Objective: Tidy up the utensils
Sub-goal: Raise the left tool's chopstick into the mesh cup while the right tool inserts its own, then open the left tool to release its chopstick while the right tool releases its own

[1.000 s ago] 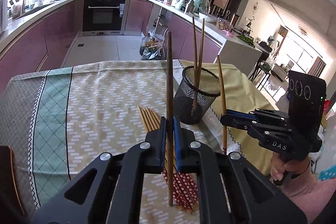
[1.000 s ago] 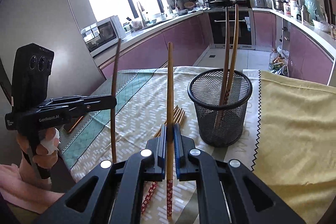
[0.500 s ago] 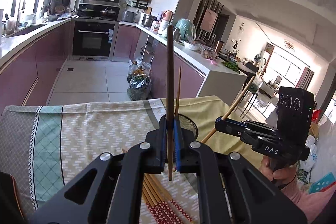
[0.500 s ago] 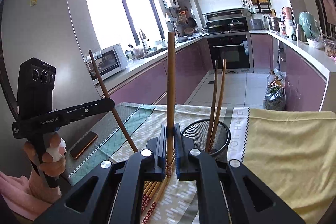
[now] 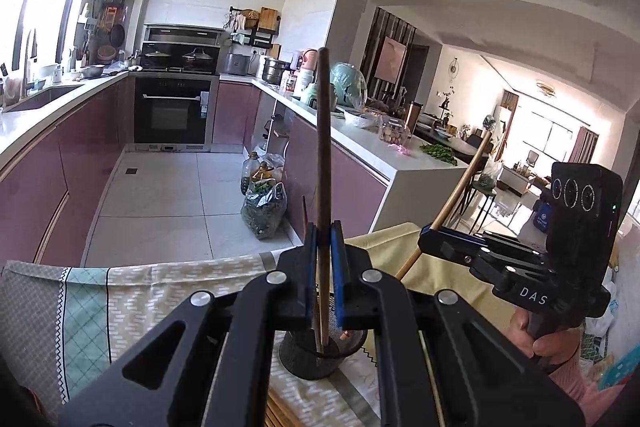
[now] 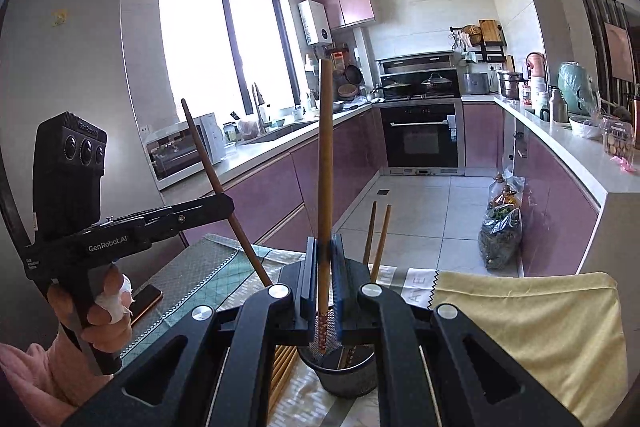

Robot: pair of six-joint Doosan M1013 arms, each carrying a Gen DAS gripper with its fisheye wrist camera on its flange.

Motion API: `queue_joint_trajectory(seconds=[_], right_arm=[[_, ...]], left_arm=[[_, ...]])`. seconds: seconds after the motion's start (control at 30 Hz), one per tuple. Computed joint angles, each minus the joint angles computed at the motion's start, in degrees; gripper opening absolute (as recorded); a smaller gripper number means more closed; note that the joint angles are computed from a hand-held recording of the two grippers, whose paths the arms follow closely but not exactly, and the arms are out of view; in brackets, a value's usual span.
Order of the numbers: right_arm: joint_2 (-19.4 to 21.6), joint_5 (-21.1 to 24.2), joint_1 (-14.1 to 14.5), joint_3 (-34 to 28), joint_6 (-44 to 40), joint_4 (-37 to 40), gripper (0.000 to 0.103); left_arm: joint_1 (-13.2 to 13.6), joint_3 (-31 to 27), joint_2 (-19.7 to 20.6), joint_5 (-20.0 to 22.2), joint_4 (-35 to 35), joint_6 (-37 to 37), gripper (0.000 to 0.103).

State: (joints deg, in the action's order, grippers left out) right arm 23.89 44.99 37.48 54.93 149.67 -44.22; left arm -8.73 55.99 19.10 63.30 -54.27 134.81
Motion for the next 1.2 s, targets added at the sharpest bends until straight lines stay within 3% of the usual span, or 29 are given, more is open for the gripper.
queue_joint_trajectory(seconds=[0.27,0.6,1.03,1.2], right_arm=[[1.92,3.64,-1.46,-1.81,-5.99,8.18,0.006],[5.12,9.75,-3.56,-5.65,-12.93,20.93,0.006],[6.9,11.18,-4.76,-7.61,-10.74,21.88,0.008],[6.41,9.62,-4.79,-6.34,-9.48,21.85,0.014]], left_arm=[[-2.97,-1.41,2.21,3.3,9.77,-3.0,0.007],[-3.95,-2.63,5.25,5.74,13.67,-3.79,0.007],[-4.92,-5.18,7.36,5.82,16.07,-6.43,0.008],[-4.88,-4.42,7.25,5.53,16.43,-6.78,0.009]])
